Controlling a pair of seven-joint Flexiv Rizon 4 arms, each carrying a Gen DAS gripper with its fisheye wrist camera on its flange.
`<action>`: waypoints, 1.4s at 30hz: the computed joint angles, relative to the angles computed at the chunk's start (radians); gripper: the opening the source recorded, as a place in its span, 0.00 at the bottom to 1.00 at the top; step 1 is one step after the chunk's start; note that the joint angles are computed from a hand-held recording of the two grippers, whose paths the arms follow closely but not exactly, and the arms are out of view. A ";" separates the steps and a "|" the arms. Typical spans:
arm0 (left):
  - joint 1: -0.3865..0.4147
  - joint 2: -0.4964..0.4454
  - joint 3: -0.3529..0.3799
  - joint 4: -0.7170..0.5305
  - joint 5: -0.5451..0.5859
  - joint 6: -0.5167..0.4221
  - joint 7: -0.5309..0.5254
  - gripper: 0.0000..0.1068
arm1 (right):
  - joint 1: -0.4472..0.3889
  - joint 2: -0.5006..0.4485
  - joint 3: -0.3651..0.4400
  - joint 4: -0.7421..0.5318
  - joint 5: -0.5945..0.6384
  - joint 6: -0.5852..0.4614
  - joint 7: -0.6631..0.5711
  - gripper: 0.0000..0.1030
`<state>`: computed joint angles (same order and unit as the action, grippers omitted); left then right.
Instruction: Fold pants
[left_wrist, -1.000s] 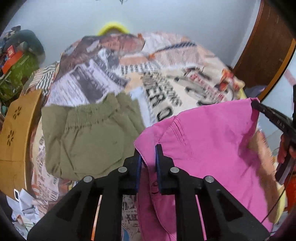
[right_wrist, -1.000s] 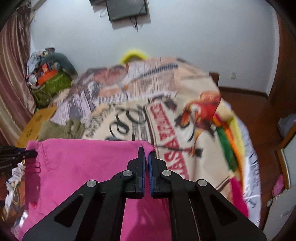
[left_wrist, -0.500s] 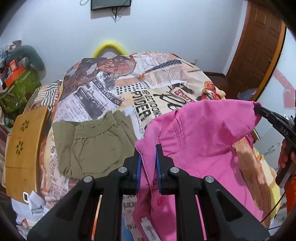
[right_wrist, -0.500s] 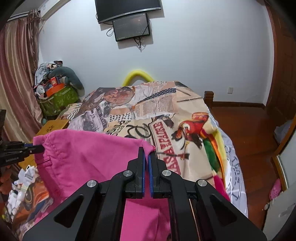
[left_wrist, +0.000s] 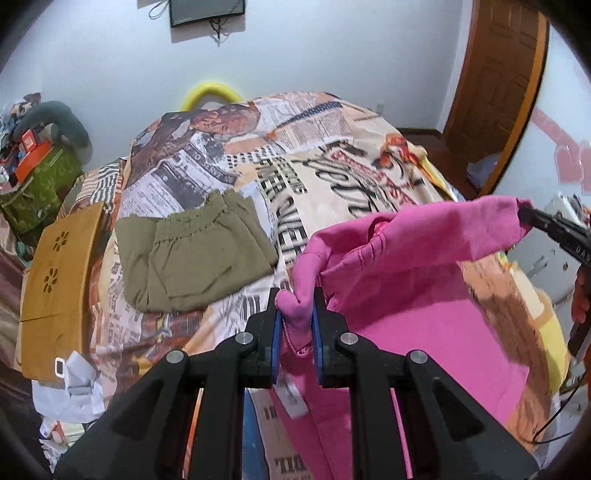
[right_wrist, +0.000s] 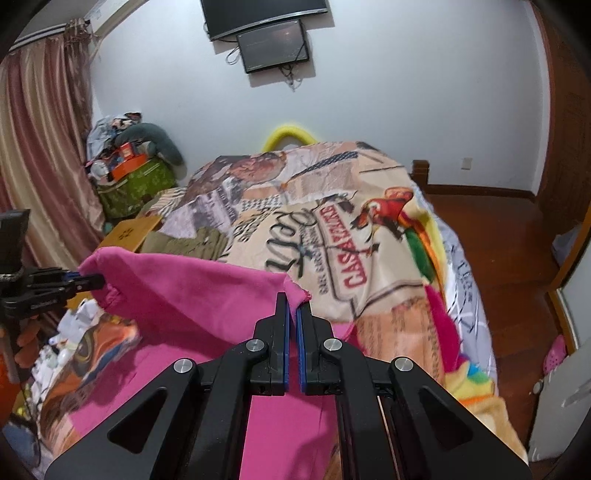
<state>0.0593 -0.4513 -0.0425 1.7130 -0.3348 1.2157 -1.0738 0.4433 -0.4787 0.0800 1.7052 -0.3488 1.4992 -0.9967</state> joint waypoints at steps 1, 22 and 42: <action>0.000 0.011 -0.001 0.020 0.006 0.004 0.013 0.13 | -0.002 0.009 0.006 0.017 0.003 0.000 -0.003 0.03; -0.016 0.107 0.008 0.296 -0.026 0.007 0.085 0.17 | 0.016 0.143 0.045 0.317 0.029 -0.034 0.131 0.07; -0.003 0.215 -0.037 0.377 -0.110 0.084 0.135 0.69 | 0.042 0.194 0.000 0.349 -0.271 0.007 0.299 0.54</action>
<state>0.0561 -0.2362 -0.0798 2.0898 -0.4449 1.2994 -0.9390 0.4852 -0.2842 0.0801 2.0539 -0.6198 1.5059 -0.6981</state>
